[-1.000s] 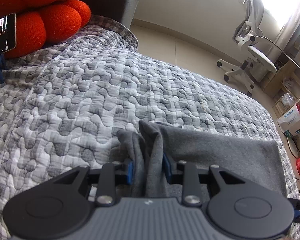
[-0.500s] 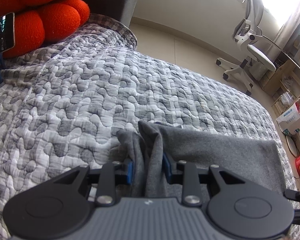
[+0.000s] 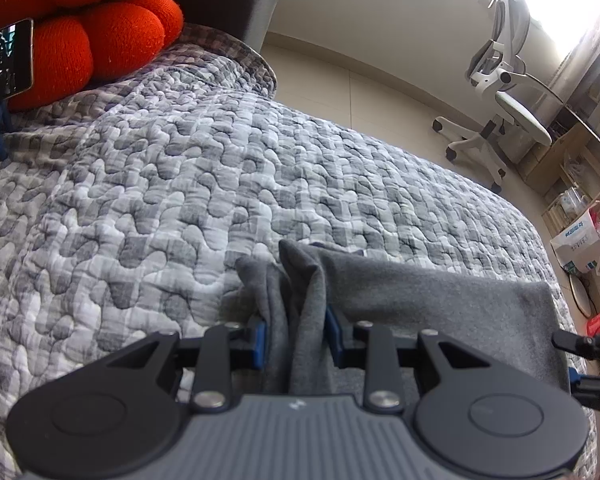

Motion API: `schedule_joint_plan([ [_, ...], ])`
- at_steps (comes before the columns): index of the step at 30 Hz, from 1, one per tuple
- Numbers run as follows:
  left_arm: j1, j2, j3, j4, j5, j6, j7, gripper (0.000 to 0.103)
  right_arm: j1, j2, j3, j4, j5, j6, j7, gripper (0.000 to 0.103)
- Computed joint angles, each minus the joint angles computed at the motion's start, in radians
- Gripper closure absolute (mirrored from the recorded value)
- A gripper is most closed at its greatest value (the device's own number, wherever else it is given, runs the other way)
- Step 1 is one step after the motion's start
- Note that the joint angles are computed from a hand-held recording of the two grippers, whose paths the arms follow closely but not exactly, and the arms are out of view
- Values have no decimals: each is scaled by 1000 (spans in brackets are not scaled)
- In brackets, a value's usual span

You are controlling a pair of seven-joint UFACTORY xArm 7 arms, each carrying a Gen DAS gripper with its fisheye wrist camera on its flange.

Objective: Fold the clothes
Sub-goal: 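Pinch the folded grey shirt edge with the right gripper beside the left gripper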

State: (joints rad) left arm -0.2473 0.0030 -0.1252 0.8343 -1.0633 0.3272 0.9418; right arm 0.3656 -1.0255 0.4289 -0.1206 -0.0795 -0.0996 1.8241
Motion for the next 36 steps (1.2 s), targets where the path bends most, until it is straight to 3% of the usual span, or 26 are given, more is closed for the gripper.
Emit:
schedule_joint_plan([
  [6,-7,-4,-4,-7,5,-18,-4,73,-134,152,83,71,1,-96,-52,56],
  [19,-12,0,-4,-4,12,-26,-14,73,-252,246,200,158,48,-89,-140,59],
  [22,-9,2,-4,0,12,-21,-20,73,-273,253,228,197,38,-33,-159,64],
  [27,-2,5,-2,5,6,-4,-22,73,-278,266,226,221,18,9,-164,74],
  [36,8,9,-1,12,-1,20,-34,72,-274,290,200,226,-1,-6,-182,75],
])
